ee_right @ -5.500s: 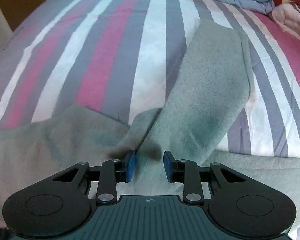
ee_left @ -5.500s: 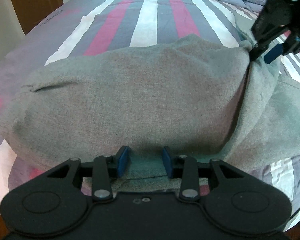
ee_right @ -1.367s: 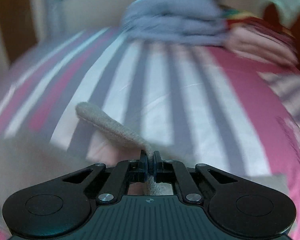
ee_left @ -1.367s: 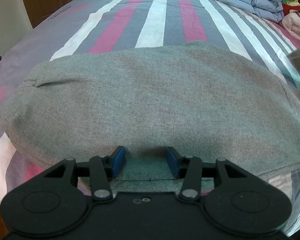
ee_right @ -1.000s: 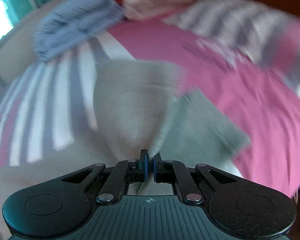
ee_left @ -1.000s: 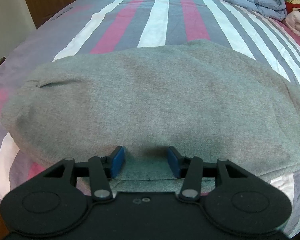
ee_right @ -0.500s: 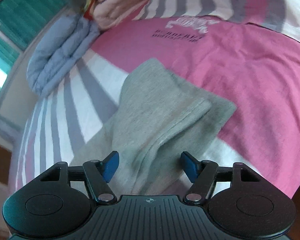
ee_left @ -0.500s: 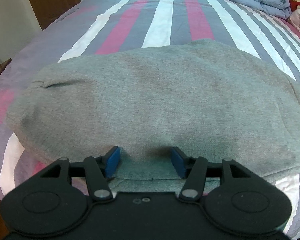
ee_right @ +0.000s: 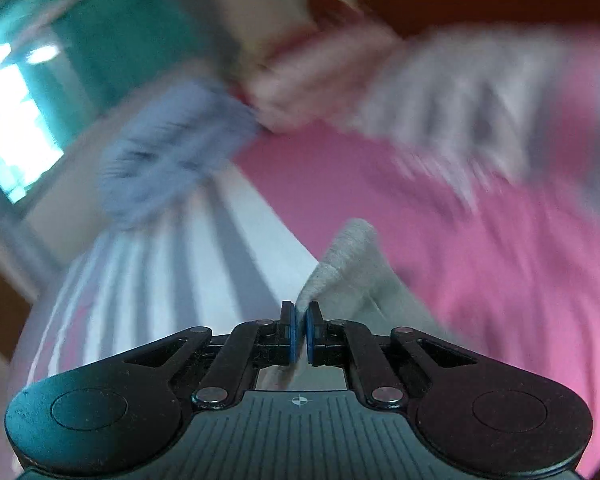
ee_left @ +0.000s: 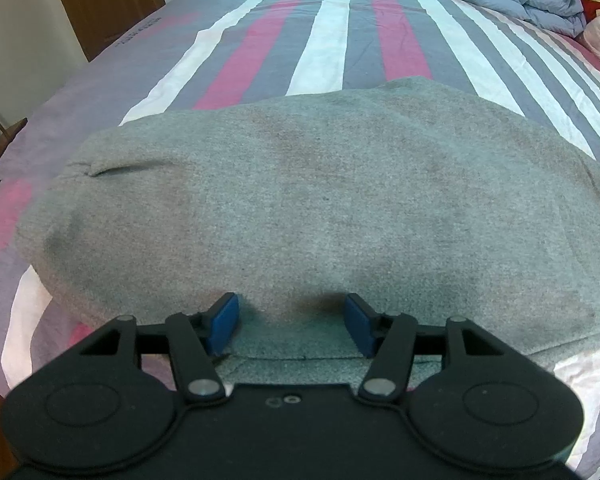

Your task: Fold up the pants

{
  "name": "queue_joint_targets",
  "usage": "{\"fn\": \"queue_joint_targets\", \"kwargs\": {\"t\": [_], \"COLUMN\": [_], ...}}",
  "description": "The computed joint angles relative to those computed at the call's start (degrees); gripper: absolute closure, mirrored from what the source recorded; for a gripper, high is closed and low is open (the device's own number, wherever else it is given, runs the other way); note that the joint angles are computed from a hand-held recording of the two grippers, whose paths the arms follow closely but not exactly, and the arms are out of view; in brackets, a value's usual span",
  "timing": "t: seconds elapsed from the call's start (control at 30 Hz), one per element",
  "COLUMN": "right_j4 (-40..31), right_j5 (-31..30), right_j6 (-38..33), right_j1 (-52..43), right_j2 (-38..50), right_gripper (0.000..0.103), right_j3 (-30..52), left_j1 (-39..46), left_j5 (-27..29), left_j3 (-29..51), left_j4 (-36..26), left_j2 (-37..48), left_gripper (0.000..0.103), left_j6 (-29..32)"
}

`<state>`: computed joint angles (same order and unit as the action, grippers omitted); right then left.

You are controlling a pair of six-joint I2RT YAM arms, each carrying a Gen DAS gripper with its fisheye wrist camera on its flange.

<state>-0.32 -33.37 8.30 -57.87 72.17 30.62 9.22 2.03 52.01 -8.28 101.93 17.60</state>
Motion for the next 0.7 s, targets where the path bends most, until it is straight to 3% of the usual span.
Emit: {"fn": "queue_joint_targets", "kwargs": {"t": [0.1,0.23,0.3,0.4,0.53,0.7], "right_j4": [0.02,-2.76,-1.27,-3.23,-8.36,-13.67], "right_j5": [-1.29,3.47,4.27,6.54,8.90,9.66], "right_j6": [-6.86,-11.08,-11.13,-10.02,-9.69,-13.68], "right_j1": [-2.57,-7.71,-9.17,-7.59,-6.81,-2.85], "right_j2": [-3.77,13.23,15.85,13.42,7.16,-5.16], "right_gripper": [0.098,0.097,0.098,0.092,0.067,0.065], "right_j3": [-2.27,-1.05,-2.32,-2.39,-1.74,-4.00], "left_j1": [-0.16,0.03,0.06,-0.12,0.23,1.17], "left_j5": [-0.24,-0.04,-0.10,-0.36,0.35,2.71], "left_j3": [-0.44,-0.69,-0.60,-0.24,-0.06,1.81], "left_j4": [0.60,0.66,0.56,0.08,-0.10,-2.56], "left_j2": [-0.14,-0.40,-0.37,-0.36,-0.42,-1.01], "left_gripper": [0.052,0.052,0.051,0.051,0.051,0.051], "left_j6": [-0.21,0.05,0.09,-0.31,-0.65,-1.26]}}
